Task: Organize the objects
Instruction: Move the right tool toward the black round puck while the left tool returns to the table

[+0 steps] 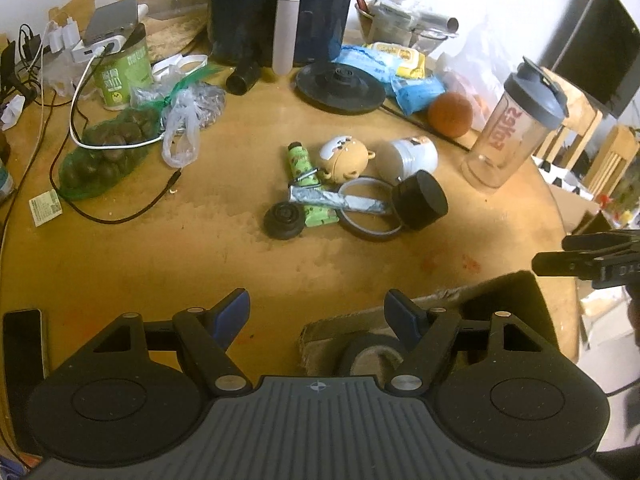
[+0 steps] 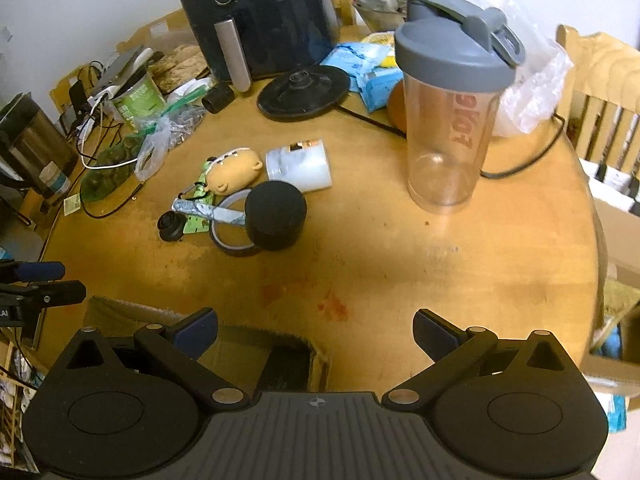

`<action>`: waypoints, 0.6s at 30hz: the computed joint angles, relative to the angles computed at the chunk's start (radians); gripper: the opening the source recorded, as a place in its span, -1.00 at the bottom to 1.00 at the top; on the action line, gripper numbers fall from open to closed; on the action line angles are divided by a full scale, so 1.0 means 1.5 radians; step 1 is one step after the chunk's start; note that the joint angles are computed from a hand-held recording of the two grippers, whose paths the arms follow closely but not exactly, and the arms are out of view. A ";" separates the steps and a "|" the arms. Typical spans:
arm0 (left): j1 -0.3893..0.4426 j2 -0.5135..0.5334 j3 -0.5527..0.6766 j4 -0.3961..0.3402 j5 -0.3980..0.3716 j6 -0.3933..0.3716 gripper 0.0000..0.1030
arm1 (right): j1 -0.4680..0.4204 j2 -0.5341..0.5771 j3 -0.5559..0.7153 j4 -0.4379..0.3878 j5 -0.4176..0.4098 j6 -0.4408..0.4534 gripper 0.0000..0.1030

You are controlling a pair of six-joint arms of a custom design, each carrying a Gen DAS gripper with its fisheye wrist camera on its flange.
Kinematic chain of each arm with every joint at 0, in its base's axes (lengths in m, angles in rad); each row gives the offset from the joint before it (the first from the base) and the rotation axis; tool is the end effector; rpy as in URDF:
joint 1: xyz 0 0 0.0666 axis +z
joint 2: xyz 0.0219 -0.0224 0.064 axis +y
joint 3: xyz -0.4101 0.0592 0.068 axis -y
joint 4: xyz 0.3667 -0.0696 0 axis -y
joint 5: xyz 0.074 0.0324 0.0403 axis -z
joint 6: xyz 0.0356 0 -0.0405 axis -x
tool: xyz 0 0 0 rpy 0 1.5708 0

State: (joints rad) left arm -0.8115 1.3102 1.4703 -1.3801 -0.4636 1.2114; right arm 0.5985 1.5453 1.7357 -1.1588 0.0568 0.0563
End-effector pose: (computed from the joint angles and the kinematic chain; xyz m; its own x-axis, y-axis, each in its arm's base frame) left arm 0.2729 -0.2650 0.5034 -0.7357 -0.4412 -0.5140 -0.4142 0.8934 -0.1740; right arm 0.4156 0.2805 0.5213 -0.6495 -0.5109 -0.5631 -0.5734 0.8155 -0.0786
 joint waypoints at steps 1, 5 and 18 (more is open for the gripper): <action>0.000 0.000 0.001 0.003 -0.001 0.000 0.44 | -0.002 0.005 0.005 0.000 -0.005 0.006 1.00; 0.003 0.003 0.005 0.006 -0.006 0.008 0.51 | -0.007 0.022 0.021 0.007 -0.022 0.029 1.00; -0.002 0.023 0.029 -0.040 -0.027 0.072 0.69 | -0.012 0.083 0.075 0.018 -0.074 0.096 1.00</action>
